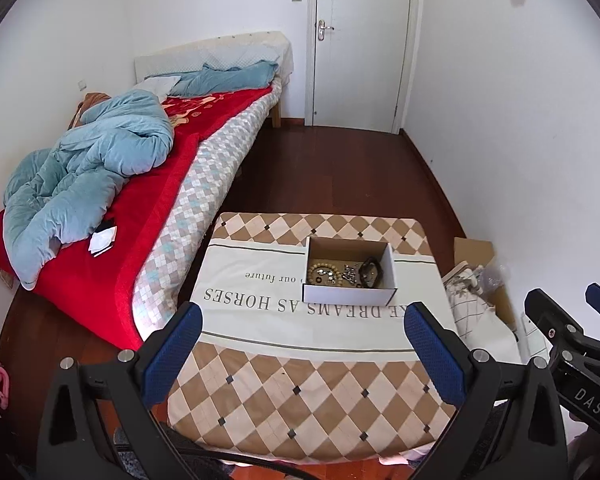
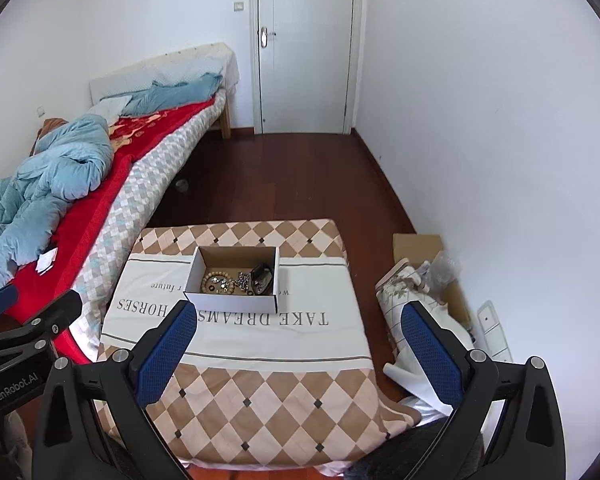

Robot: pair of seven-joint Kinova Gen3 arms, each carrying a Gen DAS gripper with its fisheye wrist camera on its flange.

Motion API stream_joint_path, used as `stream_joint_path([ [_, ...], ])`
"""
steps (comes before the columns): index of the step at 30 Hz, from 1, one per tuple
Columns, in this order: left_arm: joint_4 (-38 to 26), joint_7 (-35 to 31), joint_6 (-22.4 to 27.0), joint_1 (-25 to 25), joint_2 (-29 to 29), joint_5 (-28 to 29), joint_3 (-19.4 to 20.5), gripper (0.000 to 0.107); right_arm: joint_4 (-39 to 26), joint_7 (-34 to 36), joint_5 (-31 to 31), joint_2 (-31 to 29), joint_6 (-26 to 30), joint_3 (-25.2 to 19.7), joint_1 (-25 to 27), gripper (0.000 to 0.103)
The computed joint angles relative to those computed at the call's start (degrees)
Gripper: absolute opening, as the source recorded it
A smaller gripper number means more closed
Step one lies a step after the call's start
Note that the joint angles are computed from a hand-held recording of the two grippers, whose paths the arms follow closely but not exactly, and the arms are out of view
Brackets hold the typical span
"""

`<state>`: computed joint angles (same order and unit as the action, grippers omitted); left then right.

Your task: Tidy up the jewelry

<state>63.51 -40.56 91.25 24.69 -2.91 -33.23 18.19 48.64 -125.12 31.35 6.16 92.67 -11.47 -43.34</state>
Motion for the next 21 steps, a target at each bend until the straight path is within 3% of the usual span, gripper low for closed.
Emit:
stream_joint_path([
  [12,-4.1,2.7,5.5,2.8,0.1,-4.6,3.6,0.103,-2.7,0.0,3.3,-2.6,4.7,-2.7,-1.5,0.103],
  [21,-6.3,0.1,4.7,3.6,2.8,-4.1,0.0,0.103,-6.3,2.7,2.4,0.8,4.5,-0.2,-0.9,0.103],
])
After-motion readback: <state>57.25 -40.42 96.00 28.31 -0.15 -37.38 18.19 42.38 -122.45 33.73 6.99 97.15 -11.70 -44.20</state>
